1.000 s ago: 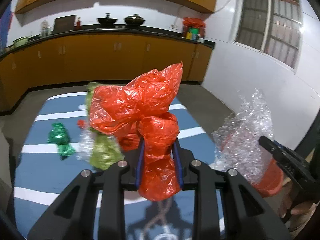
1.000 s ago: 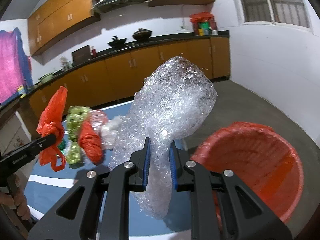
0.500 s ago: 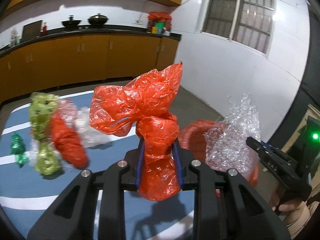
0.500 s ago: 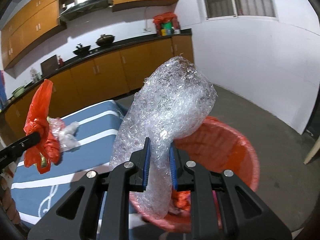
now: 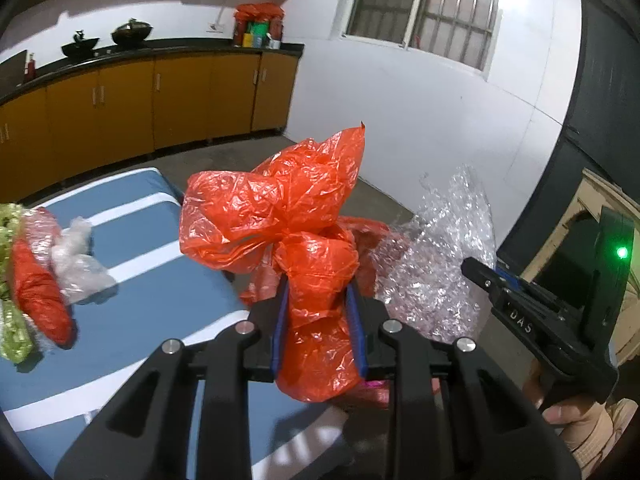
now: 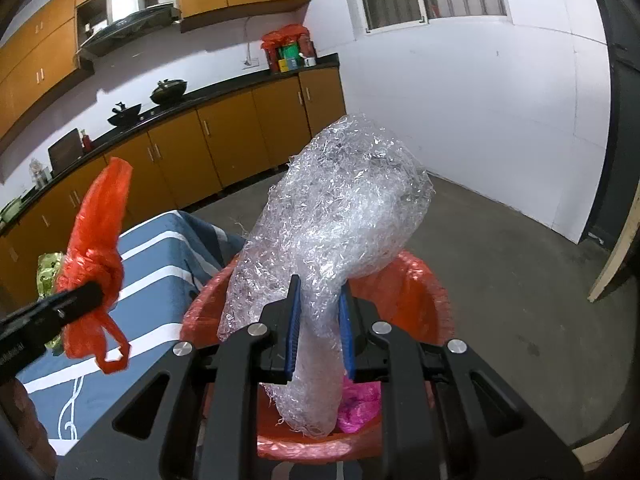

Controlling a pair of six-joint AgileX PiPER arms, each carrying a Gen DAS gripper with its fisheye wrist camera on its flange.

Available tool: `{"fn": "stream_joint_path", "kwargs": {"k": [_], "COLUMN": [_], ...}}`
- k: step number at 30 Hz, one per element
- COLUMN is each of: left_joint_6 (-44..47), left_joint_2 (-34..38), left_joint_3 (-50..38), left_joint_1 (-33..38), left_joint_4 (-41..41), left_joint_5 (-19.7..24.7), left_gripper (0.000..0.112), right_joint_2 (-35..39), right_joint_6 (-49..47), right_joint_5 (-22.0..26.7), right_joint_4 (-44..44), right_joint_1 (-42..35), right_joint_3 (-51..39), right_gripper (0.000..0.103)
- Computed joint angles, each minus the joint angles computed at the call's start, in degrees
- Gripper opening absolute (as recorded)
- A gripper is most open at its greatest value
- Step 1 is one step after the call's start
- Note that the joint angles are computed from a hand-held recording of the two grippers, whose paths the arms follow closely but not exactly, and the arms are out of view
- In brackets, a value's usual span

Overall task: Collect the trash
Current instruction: 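Carry both bags over the red wastebasket and open both tools to drop them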

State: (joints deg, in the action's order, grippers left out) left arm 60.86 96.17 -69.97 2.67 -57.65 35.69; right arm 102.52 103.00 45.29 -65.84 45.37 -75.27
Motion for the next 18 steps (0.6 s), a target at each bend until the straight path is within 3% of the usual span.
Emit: {"fn": "stream_joint_path", "kwargs": {"k": [13, 18], "left_joint_6": [-4.60, -5.84], "left_joint_2": [7.40, 8.80], "left_joint_3": [-6.07, -7.88], "left_joint_1": [-6.17, -6.84], "left_joint_4": [4.22, 5.41], "left_joint_5": [-0.14, 0.11], "left_gripper": [0.027, 0.030], "right_joint_2": [-0.02, -0.03], "right_joint_6": [-2.60, -3.20], "right_joint_5": [-0.33, -1.05], "right_joint_4": [1.73, 2.38], "right_joint_1": [-2.06, -2.50], "right_joint_3": [-0.23, -0.11], "right_gripper": [0.018, 0.026]}}
